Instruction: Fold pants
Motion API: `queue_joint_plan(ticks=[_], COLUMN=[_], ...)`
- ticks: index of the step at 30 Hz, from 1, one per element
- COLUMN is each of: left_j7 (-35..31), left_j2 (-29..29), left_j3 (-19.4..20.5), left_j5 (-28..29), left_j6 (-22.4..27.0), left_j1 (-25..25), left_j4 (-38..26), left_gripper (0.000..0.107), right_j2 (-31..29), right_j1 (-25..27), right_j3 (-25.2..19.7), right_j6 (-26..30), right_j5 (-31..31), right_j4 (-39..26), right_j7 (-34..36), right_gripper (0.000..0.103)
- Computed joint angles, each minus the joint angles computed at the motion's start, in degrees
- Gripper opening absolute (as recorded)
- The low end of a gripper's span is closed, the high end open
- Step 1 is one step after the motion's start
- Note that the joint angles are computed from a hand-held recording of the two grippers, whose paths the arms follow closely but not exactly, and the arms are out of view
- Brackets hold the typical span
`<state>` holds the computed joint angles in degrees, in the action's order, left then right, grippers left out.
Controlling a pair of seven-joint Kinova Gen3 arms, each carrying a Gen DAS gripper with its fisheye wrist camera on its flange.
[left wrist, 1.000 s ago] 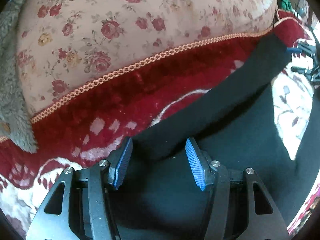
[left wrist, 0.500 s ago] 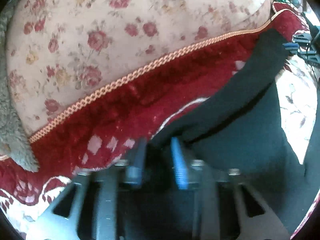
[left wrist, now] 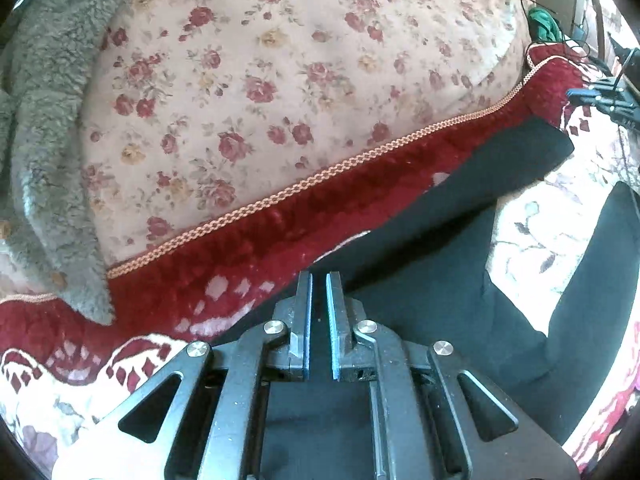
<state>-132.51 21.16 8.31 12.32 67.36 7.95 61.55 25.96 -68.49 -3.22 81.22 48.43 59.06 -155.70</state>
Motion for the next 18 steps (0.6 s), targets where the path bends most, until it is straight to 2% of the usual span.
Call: queue_joint_plan(ticks=[2, 5, 7, 9, 10, 12, 14, 18], left_j7=[0.22, 2.51, 3.83, 4.6, 4.84, 4.78, 4.16, 2.48], left_j2=[0.16, 1.97, 3.42, 4.57, 5.38, 6.43, 7.41, 9.71], left_j3=[-0.03, -0.8, -1.18, -1.14, -0.88, -0.59, -0.48, -0.4], left_j5=[-0.17, -3.03, -4.74, -4.77, -4.22, -3.64, -4.01, -4.4], left_j6=[1.11, 3.95, 4.81, 5.42, 6.49, 7.44, 8.6, 12.09], left_j1=[0.08, 1.99, 3.09, 2.96, 2.59, 2.25, 2.41, 2.45], left_j4=[-0.3, -3.19, -4.6, -5.45, -6.41, -7.22, -8.28, -11.86], left_gripper=[0.006, 0.012, 0.027, 0.035, 0.04, 0.04, 0.04, 0.04], right_j2=[-0.59, -2.12, -2.68, -0.75, -0.14, 1.92, 4.79, 5.27], right_j1=[-1.06, -0.82, 1.07, 1.01, 1.41, 2.07, 0.28, 1.44], right_j3=[0.3, -0.76, -2.76, -1.64, -2.17, -2.74, -0.05, -0.25], right_j6=[1.7, -0.67, -2.93, -2.14, -2.55, -1.99, 0.45, -1.11], right_j5=[0.41, 0.37, -0.84, -3.11, -3.22, -4.29, -4.42, -6.32], right_j4=[-0.27, 2.38, 3.62, 2.1, 2.28, 1.24, -0.68, 0.19], right_j7=[-0.16, -1.19, -1.99, -0.15, 0.0, 2.09, 4.66, 7.23], right_gripper=[0.002, 0.003, 0.009, 0.051, 0.055, 0.055, 0.055, 0.055])
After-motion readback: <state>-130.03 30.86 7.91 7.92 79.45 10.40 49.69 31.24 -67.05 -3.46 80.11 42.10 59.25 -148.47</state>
